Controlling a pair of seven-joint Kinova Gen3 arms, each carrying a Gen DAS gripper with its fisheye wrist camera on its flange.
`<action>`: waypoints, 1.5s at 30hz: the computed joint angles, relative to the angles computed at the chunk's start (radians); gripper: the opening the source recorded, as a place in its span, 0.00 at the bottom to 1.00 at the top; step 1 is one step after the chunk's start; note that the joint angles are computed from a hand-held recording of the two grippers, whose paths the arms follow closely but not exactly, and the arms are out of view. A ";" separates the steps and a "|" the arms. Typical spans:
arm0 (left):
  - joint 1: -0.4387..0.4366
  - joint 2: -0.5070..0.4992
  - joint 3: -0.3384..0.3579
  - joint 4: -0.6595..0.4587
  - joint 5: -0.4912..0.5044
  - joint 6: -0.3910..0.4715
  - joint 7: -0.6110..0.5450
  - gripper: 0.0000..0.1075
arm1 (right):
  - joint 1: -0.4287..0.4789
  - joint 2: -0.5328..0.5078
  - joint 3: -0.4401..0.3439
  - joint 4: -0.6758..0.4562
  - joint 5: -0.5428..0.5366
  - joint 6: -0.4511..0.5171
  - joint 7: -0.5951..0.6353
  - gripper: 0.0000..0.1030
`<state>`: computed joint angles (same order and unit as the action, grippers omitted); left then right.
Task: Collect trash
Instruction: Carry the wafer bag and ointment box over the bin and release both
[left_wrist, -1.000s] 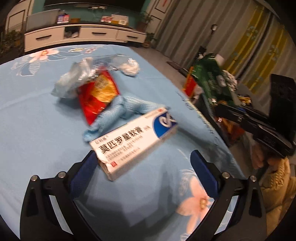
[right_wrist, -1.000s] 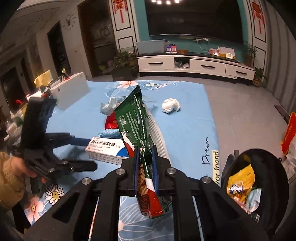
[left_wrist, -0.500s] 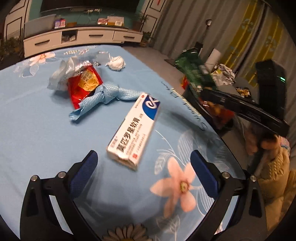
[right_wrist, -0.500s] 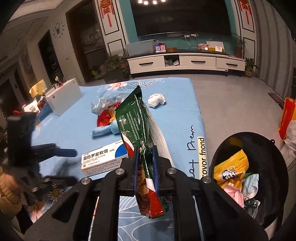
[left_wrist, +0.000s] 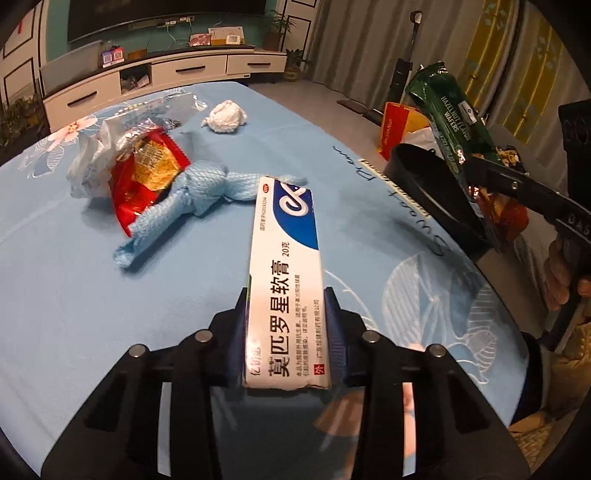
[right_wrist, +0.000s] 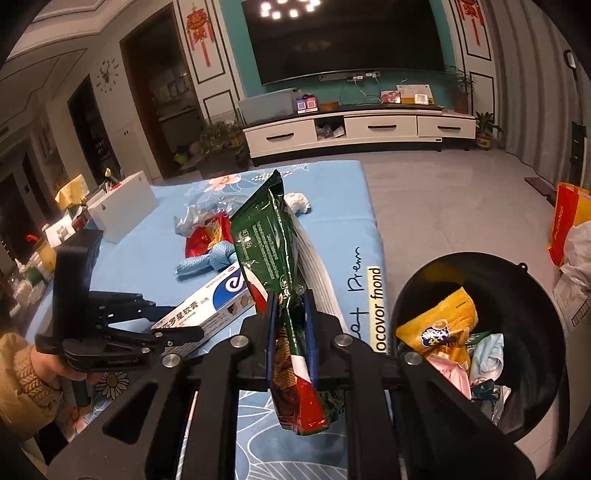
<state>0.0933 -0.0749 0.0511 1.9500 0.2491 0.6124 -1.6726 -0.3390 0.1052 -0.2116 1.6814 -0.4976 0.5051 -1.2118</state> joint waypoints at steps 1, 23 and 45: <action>0.012 -0.010 -0.010 0.006 0.009 -0.006 -0.001 0.36 | 0.008 -0.007 0.001 0.008 -0.014 -0.005 0.008 0.14; 0.130 0.040 0.084 -0.232 0.070 -0.034 0.098 0.37 | 0.128 -0.136 0.185 0.190 -0.266 -0.083 0.110 0.14; 0.309 0.436 0.098 -0.610 -0.183 0.107 0.354 0.66 | 0.229 -0.020 0.106 0.177 -0.141 -0.109 -0.140 0.57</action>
<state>0.4023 0.3613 0.1492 1.3396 0.0665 0.7194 -1.3186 -0.1101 0.0847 -0.1056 1.8580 -0.6382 0.3962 -1.3516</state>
